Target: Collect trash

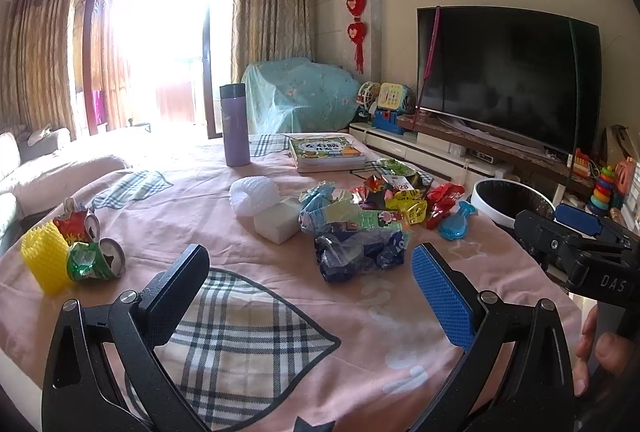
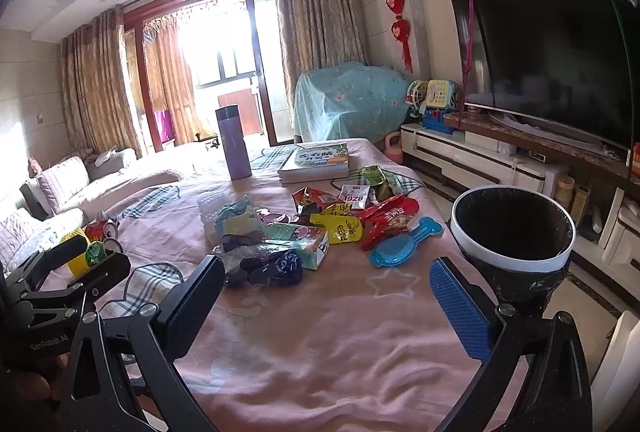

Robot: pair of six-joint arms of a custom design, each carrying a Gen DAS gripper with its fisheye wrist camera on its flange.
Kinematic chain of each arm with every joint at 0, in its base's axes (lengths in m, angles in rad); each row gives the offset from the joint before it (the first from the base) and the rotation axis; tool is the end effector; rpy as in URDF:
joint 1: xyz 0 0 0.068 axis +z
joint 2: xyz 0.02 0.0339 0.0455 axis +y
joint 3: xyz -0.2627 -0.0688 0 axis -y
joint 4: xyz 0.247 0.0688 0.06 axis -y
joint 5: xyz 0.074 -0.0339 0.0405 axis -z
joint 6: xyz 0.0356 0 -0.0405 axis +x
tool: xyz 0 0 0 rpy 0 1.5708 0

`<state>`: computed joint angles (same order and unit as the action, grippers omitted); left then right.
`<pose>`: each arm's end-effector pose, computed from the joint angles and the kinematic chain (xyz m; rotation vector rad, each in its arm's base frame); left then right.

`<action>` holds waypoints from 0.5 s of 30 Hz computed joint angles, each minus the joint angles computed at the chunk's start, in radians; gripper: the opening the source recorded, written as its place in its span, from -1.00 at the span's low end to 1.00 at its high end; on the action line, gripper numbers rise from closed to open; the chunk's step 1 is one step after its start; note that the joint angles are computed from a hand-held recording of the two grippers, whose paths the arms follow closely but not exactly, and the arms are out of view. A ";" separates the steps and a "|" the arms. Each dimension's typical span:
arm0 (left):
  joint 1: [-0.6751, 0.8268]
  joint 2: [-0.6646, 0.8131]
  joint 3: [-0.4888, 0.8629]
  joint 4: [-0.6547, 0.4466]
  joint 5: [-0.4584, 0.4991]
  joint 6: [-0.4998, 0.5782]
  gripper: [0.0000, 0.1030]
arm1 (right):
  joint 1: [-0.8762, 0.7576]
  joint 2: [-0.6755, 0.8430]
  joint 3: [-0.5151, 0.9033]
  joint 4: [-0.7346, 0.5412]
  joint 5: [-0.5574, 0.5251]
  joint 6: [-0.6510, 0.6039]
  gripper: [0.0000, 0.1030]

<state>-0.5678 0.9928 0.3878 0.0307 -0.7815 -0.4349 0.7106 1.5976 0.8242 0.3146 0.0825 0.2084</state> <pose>0.1797 -0.0849 0.1885 -0.3025 1.9483 0.1920 0.2625 0.2221 0.1980 -0.4613 2.0115 0.4922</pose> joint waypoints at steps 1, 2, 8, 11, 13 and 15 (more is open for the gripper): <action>-0.001 0.000 0.000 -0.001 0.000 0.000 1.00 | -0.001 -0.001 -0.001 -0.001 -0.001 0.000 1.00; -0.001 0.000 0.000 -0.001 0.000 0.000 1.00 | -0.001 -0.001 -0.001 -0.001 -0.001 0.000 1.00; -0.003 -0.001 0.001 -0.006 -0.002 -0.004 1.00 | -0.003 0.001 0.001 -0.003 -0.009 0.004 1.00; 0.013 0.004 0.003 -0.008 0.013 -0.006 1.00 | -0.003 0.013 0.008 -0.005 -0.019 0.013 1.00; 0.031 0.005 0.001 -0.008 0.033 -0.009 1.00 | -0.004 0.026 0.015 -0.009 -0.034 0.019 0.99; 0.054 0.009 -0.002 -0.007 0.054 -0.009 1.00 | -0.005 0.043 0.027 -0.016 -0.048 0.023 0.99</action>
<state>-0.5137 1.0019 0.3863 0.0233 -0.7275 -0.4443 0.7058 1.6403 0.8510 0.2990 0.0340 0.2310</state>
